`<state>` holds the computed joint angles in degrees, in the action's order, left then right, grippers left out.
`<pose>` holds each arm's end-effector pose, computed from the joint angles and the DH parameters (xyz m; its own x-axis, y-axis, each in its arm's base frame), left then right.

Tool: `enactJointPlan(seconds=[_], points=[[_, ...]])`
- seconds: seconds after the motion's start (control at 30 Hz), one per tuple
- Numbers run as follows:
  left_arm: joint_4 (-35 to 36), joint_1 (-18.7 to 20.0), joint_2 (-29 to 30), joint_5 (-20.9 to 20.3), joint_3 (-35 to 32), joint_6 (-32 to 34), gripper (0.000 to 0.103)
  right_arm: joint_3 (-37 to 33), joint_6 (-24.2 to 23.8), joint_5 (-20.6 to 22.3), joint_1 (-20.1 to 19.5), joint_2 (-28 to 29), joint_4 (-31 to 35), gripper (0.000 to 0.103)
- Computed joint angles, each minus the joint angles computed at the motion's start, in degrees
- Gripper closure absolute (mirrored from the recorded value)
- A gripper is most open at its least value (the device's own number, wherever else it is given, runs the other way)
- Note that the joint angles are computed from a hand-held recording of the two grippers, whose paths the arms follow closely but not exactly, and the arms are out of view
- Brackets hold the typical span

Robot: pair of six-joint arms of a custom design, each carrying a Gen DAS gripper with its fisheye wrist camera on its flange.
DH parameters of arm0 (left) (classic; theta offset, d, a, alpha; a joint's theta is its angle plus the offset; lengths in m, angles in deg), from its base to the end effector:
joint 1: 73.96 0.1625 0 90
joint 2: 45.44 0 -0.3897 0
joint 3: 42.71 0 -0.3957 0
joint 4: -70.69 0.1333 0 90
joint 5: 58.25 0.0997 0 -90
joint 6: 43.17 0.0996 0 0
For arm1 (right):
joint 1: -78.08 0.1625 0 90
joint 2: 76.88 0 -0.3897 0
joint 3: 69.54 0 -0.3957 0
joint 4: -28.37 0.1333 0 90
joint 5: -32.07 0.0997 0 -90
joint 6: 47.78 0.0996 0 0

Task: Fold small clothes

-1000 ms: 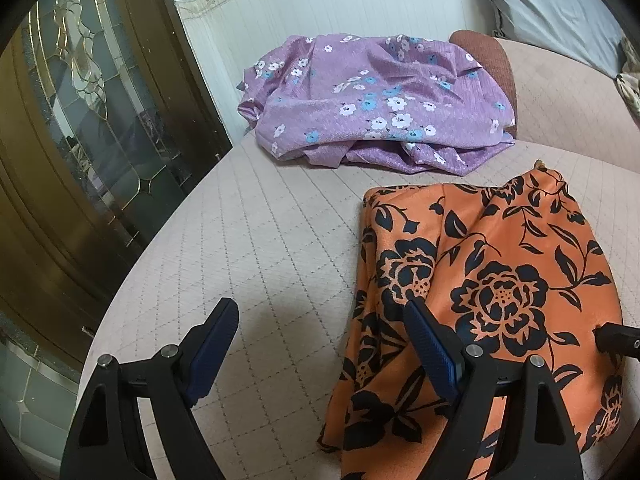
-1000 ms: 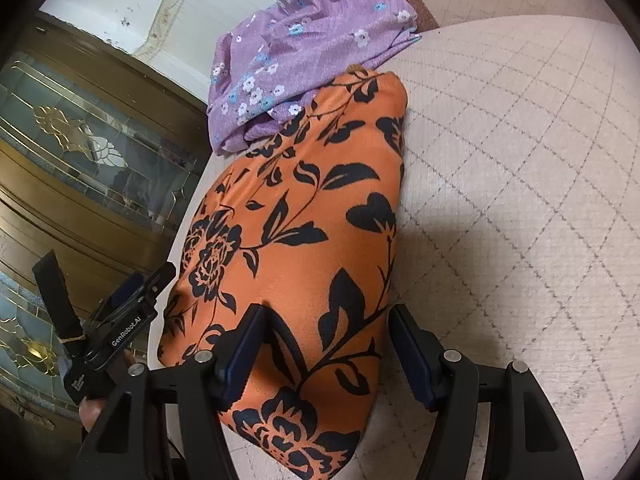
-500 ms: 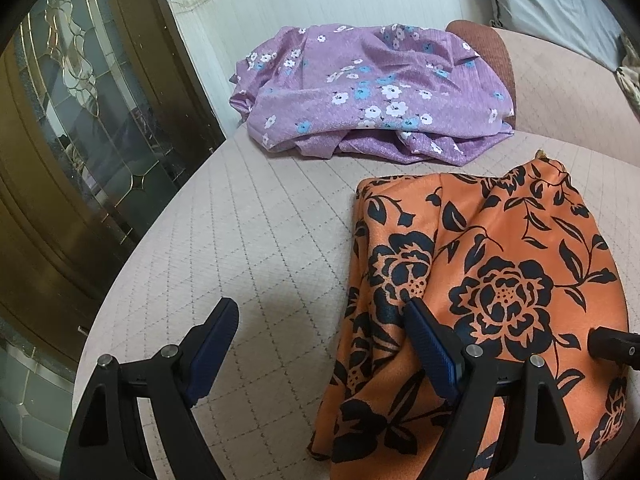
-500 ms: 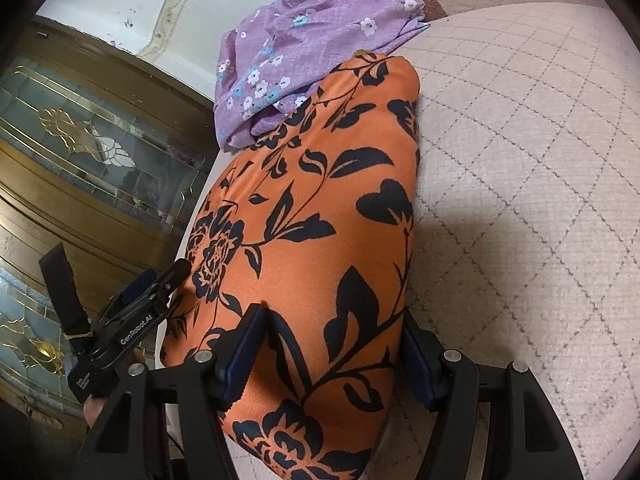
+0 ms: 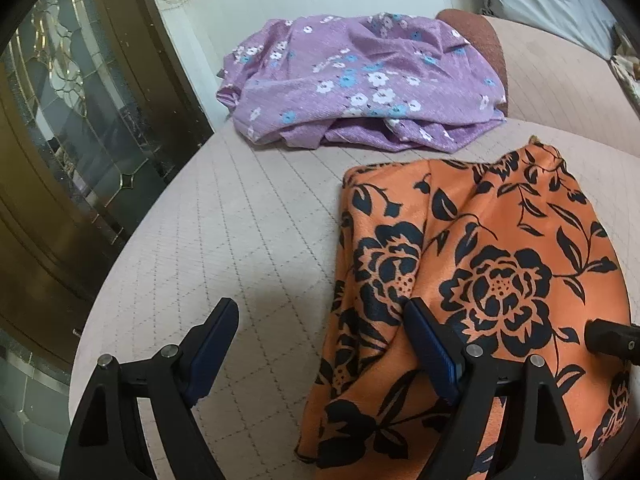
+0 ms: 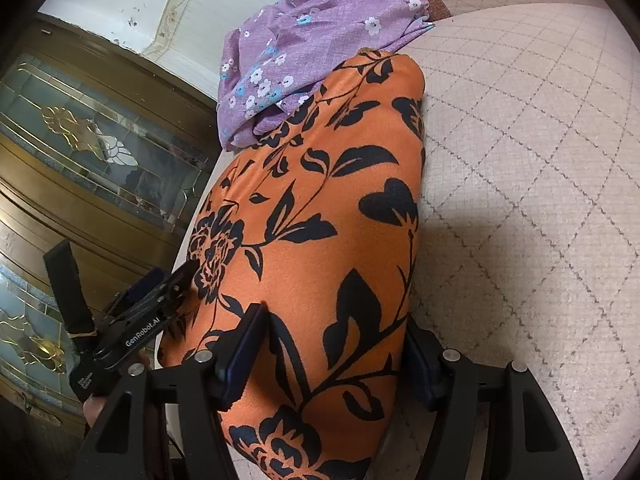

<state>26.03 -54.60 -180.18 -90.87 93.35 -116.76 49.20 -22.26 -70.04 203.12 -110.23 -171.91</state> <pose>-0.0701 -0.2549 0.3208 -0.5084 -0.0172 -0.8610 0.5659 0.7469 -0.3491 0.3727 -0.3356 -0.0641 -0.9926 -0.1214 -0.0096 -0.1033 0.8809 -0.4618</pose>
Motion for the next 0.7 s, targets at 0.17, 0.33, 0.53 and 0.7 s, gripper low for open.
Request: enactJointPlan(seconds=[0.17, 0.33, 0.53, 0.7], points=[[-4.3, 1.3, -0.4, -0.7, 0.6, 4.6, 0.018, 0.3, 0.0, 0.6, -0.4, 0.0, -0.6, 0.036], [-7.1, 2.5, -0.8, -0.9, 0.8, 7.3, 0.018, 0.4, -0.1, 0.6, -0.4, 0.0, -0.7, 0.036], [-7.6, 2.7, -0.9, -0.7, 1.1, 8.0, 0.018, 0.4, -0.3, 0.6, -0.4, 0.1, -0.9, 0.036], [-6.5, 1.9, -0.7, -1.0, 0.6, 6.5, 0.018, 0.2, -0.6, 0.4, -0.3, 0.3, -1.1, 0.036]])
